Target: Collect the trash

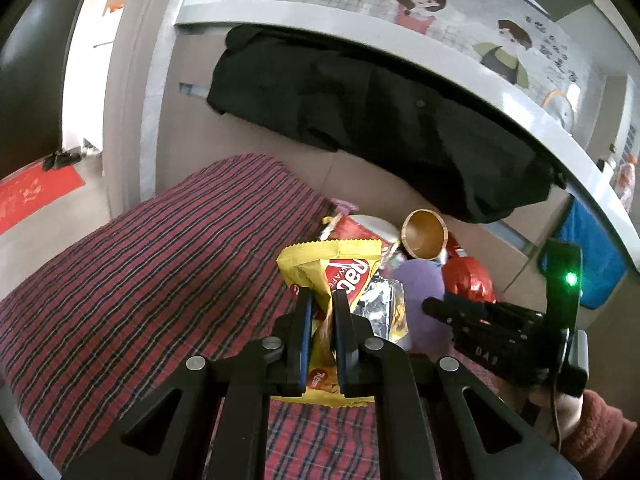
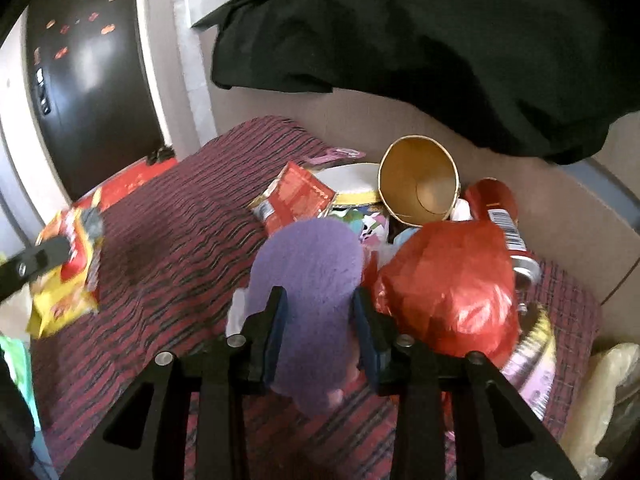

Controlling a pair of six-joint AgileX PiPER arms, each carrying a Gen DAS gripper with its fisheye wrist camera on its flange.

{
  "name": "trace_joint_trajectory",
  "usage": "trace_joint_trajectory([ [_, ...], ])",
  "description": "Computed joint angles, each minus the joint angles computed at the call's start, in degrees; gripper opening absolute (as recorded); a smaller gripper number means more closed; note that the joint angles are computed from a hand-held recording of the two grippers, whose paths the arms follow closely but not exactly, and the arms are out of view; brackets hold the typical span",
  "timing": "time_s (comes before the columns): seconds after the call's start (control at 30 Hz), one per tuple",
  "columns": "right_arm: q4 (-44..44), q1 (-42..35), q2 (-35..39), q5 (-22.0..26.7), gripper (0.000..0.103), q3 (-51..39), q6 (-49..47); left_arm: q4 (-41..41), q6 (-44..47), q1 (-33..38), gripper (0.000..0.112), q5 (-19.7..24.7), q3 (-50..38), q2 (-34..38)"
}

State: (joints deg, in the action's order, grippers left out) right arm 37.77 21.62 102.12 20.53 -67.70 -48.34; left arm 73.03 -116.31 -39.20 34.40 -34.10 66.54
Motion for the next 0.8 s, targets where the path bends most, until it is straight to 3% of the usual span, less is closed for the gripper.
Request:
trace_joint_trajectory([
  [0.03, 1.2, -0.1, -1.3, -0.9, 0.014, 1.5, -2.5, 0.0, 0.1, -1.2, 0.01, 1.1, -0.6, 0.2],
  [0.07, 3.2, -0.4, -3.0, -1.6, 0.013, 3.2, -5.4, -0.3, 0.6, -2.3, 0.01, 2.2, -1.3, 0.5],
  [0.17, 10.2, -3.1, -7.6, 1.2, 0.0, 5.8, -12.1, -1.2, 1.8, -5.4, 0.01, 5.4, -3.5, 1.0],
  [0.33, 16.8, -7.6, -14.9, 4.5, 0.0, 8.5, -19.1, -1.9, 3.5, -11.1, 0.01, 11.8, -7.7, 1.8],
  [0.5, 15.7, -11.7, -17.3, 11.5, 0.005, 8.5, -20.1, -2.3, 4.5, -15.3, 0.01, 16.6, -10.5, 2.9],
  [0.63, 24.1, -13.7, -15.2, 13.5, 0.024, 12.0, -28.7, -2.9, 3.3, -14.9, 0.01, 15.4, -9.1, 2.9],
  [0.73, 25.6, -14.1, -10.4, 16.8, 0.024, 10.8, -28.2, -2.9, 1.7, -12.7, 0.01, 12.2, -6.5, 2.6],
  [0.8, 25.5, -12.7, -6.8, 16.0, 0.024, 9.2, -26.2, -2.3, 0.4, -10.8, 0.01, 9.4, -4.5, 2.4],
])
